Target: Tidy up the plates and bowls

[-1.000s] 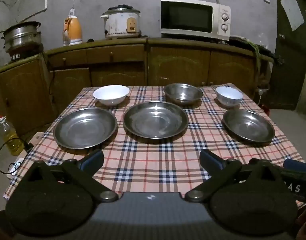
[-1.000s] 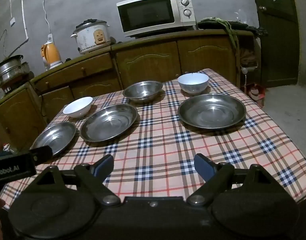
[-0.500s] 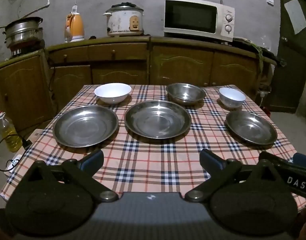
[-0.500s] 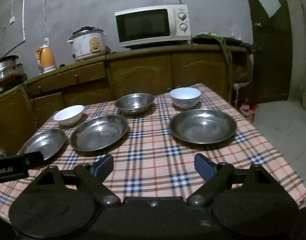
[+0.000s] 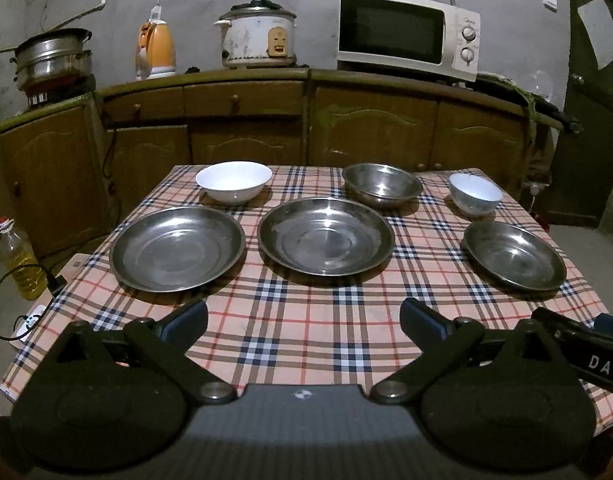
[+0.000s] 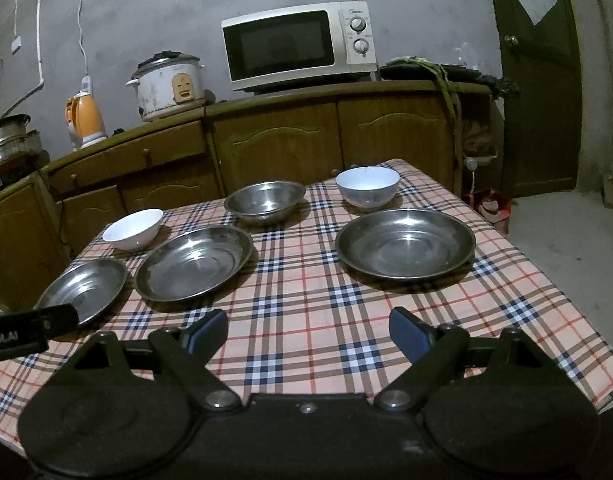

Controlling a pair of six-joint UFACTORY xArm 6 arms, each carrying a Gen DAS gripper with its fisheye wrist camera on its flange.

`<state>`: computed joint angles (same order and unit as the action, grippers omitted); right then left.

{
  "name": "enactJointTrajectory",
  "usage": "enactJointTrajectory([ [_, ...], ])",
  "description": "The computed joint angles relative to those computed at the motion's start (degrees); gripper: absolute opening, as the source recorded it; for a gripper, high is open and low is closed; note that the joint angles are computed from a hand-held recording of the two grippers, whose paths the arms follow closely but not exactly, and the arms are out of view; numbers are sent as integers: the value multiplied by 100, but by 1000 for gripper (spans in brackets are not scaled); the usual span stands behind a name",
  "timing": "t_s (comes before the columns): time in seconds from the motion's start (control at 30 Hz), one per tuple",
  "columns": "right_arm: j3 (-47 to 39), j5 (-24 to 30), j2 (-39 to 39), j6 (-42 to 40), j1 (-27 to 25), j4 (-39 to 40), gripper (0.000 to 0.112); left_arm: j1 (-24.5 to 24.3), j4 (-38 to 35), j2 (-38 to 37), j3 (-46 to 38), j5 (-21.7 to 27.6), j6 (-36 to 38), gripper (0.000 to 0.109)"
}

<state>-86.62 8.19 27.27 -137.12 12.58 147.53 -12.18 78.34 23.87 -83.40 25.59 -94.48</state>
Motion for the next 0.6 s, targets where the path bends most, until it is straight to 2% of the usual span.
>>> enactJointTrajectory([
  [0.27, -195, -137, 174, 287, 76, -277, 102, 68, -105, 54, -20, -39, 75, 103],
  [0.6, -371, -241, 373, 1120, 169, -1052, 102, 161, -319, 173, -115, -122, 299, 103],
])
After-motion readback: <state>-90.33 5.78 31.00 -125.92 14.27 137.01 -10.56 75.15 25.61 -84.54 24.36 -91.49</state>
